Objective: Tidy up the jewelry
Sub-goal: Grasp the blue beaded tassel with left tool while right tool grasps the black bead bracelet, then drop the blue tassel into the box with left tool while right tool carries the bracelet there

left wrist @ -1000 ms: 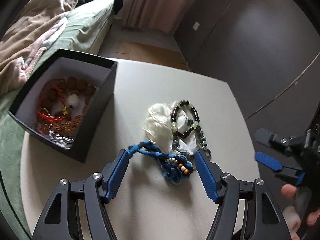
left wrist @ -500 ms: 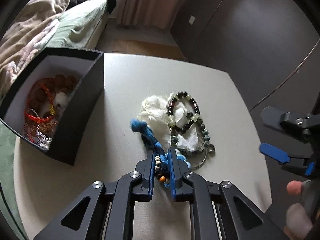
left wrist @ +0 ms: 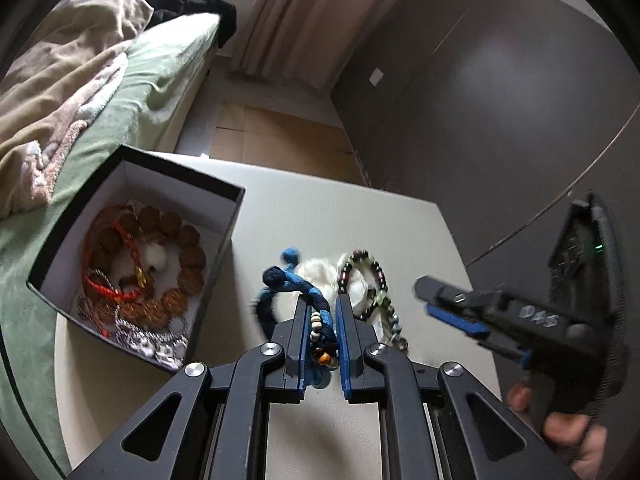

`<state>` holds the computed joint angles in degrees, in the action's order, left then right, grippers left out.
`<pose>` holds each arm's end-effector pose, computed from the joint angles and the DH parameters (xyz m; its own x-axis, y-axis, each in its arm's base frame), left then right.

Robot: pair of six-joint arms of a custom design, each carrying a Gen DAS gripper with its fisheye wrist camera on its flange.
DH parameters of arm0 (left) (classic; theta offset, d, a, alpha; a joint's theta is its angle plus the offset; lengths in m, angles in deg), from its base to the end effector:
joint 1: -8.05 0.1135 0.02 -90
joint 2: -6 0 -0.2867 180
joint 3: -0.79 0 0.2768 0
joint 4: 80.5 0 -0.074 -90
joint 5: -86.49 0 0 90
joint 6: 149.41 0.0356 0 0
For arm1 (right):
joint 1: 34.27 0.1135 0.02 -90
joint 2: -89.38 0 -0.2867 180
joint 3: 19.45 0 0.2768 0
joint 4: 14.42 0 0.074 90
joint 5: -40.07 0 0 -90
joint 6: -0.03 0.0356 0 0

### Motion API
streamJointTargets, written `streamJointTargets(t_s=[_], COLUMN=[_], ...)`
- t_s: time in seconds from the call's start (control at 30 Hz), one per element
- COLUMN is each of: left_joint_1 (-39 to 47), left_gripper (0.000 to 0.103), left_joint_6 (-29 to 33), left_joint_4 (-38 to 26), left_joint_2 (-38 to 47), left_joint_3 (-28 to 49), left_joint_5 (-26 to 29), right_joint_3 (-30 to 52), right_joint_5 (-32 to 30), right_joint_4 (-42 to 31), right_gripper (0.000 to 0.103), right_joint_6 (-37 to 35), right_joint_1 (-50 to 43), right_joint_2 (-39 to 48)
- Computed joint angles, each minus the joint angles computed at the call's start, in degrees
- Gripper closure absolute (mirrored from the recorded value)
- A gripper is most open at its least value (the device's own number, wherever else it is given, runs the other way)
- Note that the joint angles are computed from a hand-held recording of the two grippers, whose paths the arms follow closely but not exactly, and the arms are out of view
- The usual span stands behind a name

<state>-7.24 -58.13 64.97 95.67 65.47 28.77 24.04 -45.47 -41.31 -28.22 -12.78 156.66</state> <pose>0.3056 -0.1033 0.1935 -0.8203 0.2438 -0.5174 0.5027 0.7388 -0.4488 0.2168 0.0824 0.1816 -0.6221 0.6989 -0.3529 0.4829 0.6973 0.5297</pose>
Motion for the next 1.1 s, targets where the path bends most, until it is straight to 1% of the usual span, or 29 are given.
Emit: streamJointTargets(t_s=[0.1,0.23,0.37,0.47,0.5,0.53,0.57,0.6,0.67,0.9,1.0,1.1], left_joint_1=[1.4,3.1,4.7,6.6,7.2,7.8,8.7,9.4,10.9,16.5,17.5,17.3], left_gripper=[0.091,0.091,0.091,0.091,0.091,0.091,0.091,0.091,0.091,0.091,0.091,0.091], left_joint_6=[0.2,0.5,0.7,0.9,1.1,1.1,1.2,1.4,1.7,1.6,1.5,1.0], left_joint_4=[-0.8,-1.5,-2.2,-3.8,-4.0,-4.1,-4.1,-4.2,-4.6,-7.1,-7.7,-8.0], left_joint_2=[1.0,2.3,4.0,5.9,6.0,6.0,5.7,5.5,5.0,6.7,7.6,8.0], left_joint_3=[1.8,3.8,5.8,7.8,8.0,8.3,8.5,8.6,9.0,11.6,12.4,12.6], left_joint_5=[2.2,4.1,6.0,8.9,9.6,10.2,10.9,11.4,12.2,13.2,13.0,11.2], right_joint_3=[1.0,2.7,5.3,6.5,6.9,7.7,8.3,8.5,7.5,6.6,6.5,7.1], right_joint_5=[-1.0,-1.5,-0.8,-0.9,0.5,1.4,2.2,2.0,1.8,6.1,7.3,9.7], right_joint_4=[2.1,3.6,2.9,2.7,2.5,1.4,0.5,0.4,1.6,2.7,3.6,3.8], right_gripper=[0.067,0.068,0.068,0.068,0.07,0.072,0.084,0.093,0.093,0.093,0.093,0.093], right_joint_6=[-1.3,-2.4,-4.5,-4.6,-4.6,-4.6,-4.6,-4.4,-3.1,-2.2,-2.3,-3.2], right_joint_1=[-0.9,-1.9,-2.0,-1.8,-1.2,-0.8,-0.5,-0.6,-0.6,3.2,5.4,7.9], right_joint_2=[4.0,8.5,12.2,14.5,14.9,15.5,16.0,16.4,15.7,9.6,7.2,5.5])
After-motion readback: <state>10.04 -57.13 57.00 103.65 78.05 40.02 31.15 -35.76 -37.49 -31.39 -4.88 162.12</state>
